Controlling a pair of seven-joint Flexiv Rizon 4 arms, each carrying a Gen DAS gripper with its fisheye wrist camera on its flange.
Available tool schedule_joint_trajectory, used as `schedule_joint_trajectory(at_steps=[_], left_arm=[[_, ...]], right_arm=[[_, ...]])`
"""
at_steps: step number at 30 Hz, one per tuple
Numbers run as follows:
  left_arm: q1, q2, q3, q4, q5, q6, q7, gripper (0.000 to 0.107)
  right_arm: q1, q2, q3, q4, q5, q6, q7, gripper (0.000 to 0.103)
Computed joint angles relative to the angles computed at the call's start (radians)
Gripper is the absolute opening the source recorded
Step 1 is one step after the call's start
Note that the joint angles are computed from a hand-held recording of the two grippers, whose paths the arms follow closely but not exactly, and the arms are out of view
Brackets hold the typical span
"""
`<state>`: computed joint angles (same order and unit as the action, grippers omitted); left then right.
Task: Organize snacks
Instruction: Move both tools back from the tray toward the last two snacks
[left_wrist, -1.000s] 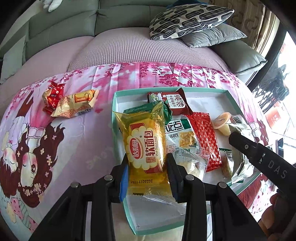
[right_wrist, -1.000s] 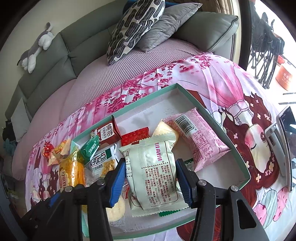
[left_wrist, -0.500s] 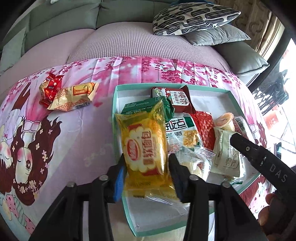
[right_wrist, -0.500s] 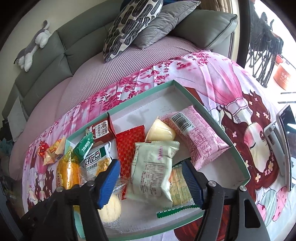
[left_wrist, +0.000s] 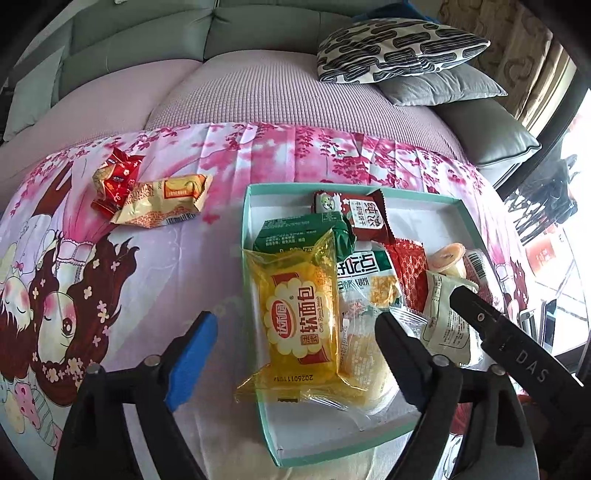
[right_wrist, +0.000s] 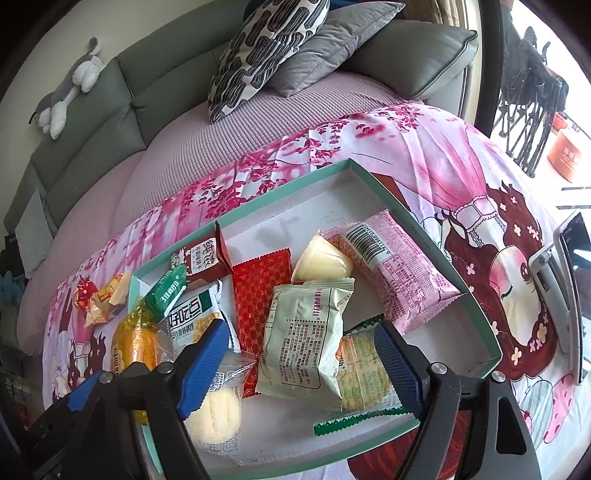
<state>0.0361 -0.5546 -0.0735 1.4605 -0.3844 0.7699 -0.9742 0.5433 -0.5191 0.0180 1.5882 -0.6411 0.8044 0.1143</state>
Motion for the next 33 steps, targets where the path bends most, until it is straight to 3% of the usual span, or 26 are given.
schedule_joint_trajectory(at_steps=[4,6,19,33], left_arm=[[0.003,0.007,-0.003,0.009,-0.01,0.024,0.003,0.093],[0.001,0.009,0.001,0.012,-0.011,0.043,-0.006,0.098],[-0.011,-0.011,0.039,-0.009,0.064,0.143,-0.143,0.099],[-0.01,-0.054,0.102,-0.108,0.186,0.076,-0.273,0.099]], right_arm=[[0.0,0.003,-0.001,0.005,-0.003,0.0,0.006,0.09],[0.001,0.005,-0.003,0.008,-0.01,0.001,0.012,0.103],[-0.001,-0.001,0.0,0.0,-0.016,0.0,-0.007,0.103],[0.032,-0.049,-0.005,-0.088,-0.046,0.005,-0.1,0.103]])
